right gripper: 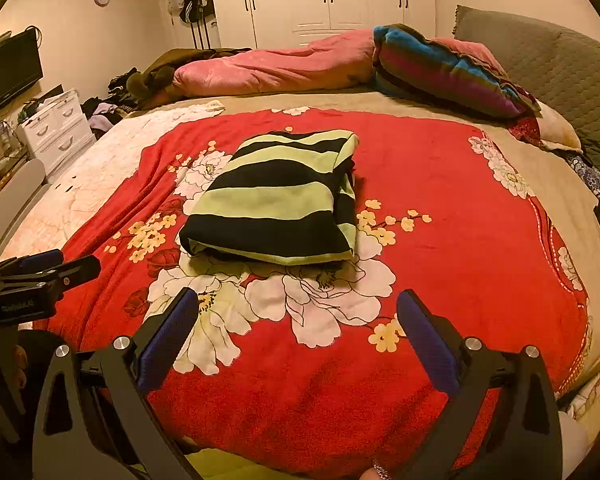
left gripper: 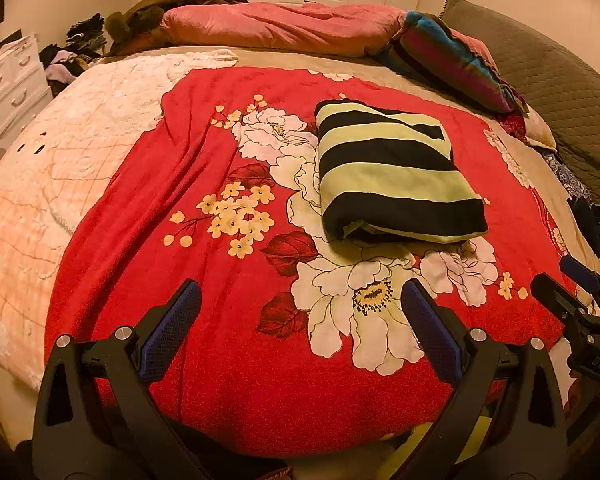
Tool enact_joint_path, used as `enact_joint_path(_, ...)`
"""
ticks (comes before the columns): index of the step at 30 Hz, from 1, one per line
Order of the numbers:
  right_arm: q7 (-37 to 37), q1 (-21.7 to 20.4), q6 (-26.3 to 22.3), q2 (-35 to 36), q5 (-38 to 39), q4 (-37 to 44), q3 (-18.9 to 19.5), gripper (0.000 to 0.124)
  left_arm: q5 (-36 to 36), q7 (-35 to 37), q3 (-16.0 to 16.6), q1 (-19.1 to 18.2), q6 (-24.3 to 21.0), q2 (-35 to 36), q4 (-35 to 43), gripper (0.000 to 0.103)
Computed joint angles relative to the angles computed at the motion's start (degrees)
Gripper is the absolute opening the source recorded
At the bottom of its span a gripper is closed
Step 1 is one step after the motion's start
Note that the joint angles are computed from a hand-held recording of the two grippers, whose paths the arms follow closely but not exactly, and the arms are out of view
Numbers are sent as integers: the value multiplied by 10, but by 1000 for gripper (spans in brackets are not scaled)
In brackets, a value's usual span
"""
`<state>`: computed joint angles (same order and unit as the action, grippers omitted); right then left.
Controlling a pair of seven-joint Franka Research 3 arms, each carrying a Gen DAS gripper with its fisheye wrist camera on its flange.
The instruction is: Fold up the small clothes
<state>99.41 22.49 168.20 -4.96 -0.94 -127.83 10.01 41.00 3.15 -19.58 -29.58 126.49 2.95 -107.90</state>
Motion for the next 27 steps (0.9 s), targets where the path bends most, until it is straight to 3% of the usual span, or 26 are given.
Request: enact_joint_path(27, 11, -4, 4, -1, -12, -3, 1, 99, -5, 2, 0, 1, -3, -2, -1, 94)
